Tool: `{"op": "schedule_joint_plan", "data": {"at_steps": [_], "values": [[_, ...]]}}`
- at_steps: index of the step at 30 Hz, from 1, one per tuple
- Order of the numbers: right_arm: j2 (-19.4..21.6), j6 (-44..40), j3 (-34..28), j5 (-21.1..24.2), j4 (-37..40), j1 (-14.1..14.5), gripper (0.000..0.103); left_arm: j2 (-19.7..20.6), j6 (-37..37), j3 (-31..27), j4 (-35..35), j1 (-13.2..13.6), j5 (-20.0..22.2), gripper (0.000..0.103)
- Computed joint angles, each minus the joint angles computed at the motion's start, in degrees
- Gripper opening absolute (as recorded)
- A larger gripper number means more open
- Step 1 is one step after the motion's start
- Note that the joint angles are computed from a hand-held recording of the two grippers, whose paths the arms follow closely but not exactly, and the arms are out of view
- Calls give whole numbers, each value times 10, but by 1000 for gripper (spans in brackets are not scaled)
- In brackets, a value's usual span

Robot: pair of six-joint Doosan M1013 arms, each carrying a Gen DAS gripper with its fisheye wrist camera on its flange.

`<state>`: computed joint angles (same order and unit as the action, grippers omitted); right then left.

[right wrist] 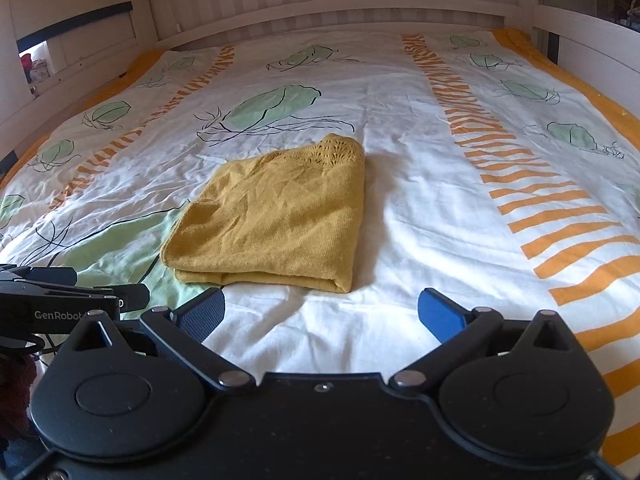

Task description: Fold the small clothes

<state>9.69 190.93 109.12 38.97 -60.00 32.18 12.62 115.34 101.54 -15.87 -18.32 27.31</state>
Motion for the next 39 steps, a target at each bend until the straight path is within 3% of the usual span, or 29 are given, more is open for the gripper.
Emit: {"op": "schedule_joint_plan", "data": {"at_steps": [39], "values": [[9,-33,-7,-39,47,-19,102,16,-24,-20,14,6,25,101]]}}
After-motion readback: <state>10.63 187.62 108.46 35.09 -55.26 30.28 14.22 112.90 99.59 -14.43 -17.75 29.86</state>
